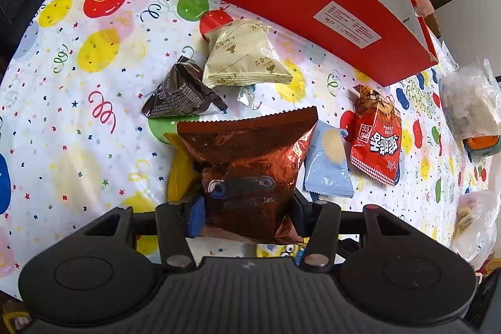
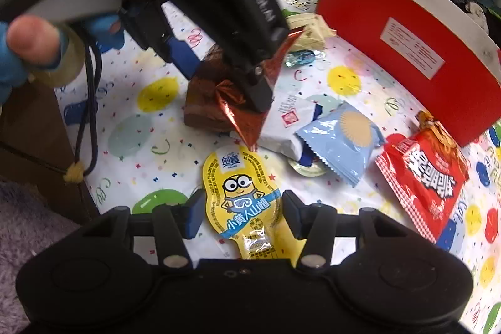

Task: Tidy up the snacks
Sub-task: 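Grasp the Oreo bag with the left tool while the right tool grasps the Minion lollipop, then carry the Oreo bag with the left tool while the right tool carries the lollipop into the box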

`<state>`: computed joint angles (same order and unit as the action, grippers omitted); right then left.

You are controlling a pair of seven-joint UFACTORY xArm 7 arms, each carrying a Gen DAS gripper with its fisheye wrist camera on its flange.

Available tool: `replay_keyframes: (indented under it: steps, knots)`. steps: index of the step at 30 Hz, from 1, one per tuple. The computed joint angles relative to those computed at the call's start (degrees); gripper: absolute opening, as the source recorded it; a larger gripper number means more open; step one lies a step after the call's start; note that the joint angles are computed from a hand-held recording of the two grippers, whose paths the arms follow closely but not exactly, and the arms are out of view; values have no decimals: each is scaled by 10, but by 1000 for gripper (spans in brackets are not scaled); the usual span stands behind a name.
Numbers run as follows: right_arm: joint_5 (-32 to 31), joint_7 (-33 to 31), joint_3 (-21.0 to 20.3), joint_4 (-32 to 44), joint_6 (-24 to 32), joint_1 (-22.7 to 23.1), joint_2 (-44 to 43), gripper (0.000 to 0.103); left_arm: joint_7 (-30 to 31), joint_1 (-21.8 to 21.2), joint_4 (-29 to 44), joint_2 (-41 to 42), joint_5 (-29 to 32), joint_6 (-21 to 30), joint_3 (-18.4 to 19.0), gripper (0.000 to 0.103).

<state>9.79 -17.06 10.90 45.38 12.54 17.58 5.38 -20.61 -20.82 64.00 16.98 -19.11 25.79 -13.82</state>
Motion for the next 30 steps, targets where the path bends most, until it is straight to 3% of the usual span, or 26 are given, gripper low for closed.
replay_keyframes:
  steps: [8, 13, 20, 30]
  knots:
    - [52, 16, -10, -36, -8, -3, -51, 51, 11, 1, -16, -17, -5, -4, -2, 51]
    - [16, 79, -22, -58, -24, -3, -78, 51, 21, -1, -29, -36, -6, -8, -2, 51]
    - [-100, 230, -23, -72, -51, -33, -106, 51, 21, -10, -49, -71, 11, -22, 5, 51]
    - [-210, 373, -13, -31, -56, -86, -118, 51, -55, -40, -23, -95, 173, -14, 30, 51]
